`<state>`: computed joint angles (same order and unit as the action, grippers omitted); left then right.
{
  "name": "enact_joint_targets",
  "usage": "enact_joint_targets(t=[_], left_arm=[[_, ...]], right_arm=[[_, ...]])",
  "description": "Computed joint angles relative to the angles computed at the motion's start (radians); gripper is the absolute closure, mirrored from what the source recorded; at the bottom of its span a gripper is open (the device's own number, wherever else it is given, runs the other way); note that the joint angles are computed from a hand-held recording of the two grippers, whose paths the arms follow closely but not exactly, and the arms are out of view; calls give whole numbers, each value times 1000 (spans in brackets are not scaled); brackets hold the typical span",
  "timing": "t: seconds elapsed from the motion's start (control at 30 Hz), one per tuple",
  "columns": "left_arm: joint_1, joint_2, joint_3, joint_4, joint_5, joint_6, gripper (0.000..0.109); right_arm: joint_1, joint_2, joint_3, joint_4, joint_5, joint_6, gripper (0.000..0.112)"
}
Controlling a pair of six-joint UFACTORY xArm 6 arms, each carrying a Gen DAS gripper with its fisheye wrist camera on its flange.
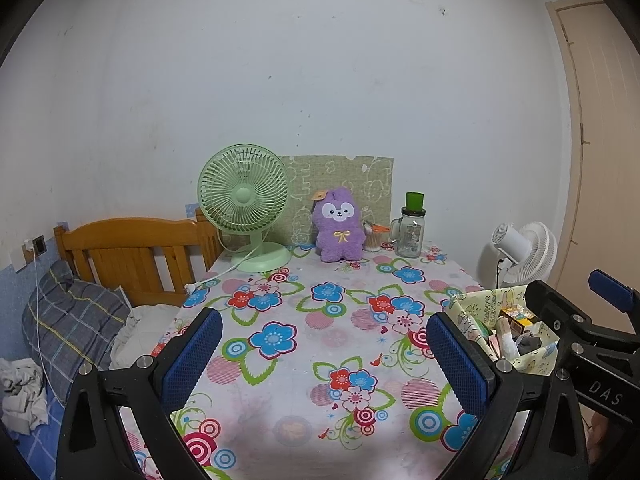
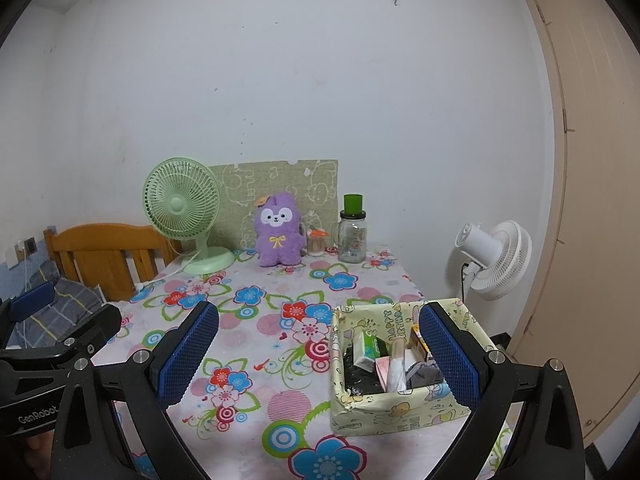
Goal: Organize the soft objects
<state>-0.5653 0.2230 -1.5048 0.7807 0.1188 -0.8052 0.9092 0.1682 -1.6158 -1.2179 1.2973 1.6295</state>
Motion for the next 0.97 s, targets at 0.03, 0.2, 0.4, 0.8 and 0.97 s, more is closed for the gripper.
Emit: enact_joint_targets(t=[0.03, 0.2, 0.4, 0.8, 0.97], left_arm=[[1, 0, 0, 0, 0, 1, 6], [0, 1, -1, -9, -1, 10, 6], [0, 0, 0, -7, -1, 9, 6], [2, -2, 4, -22, -6, 25, 6], [4, -4, 5, -40, -5, 45, 6]], right_arm=[[-1, -1, 2, -1, -1, 0, 11], [-1, 0, 0, -1, 0, -1, 11], [1, -2, 2, -6, 2, 6, 11], [2, -7, 8, -5, 1, 7, 11], [2, -8, 10, -3, 1, 9, 11]])
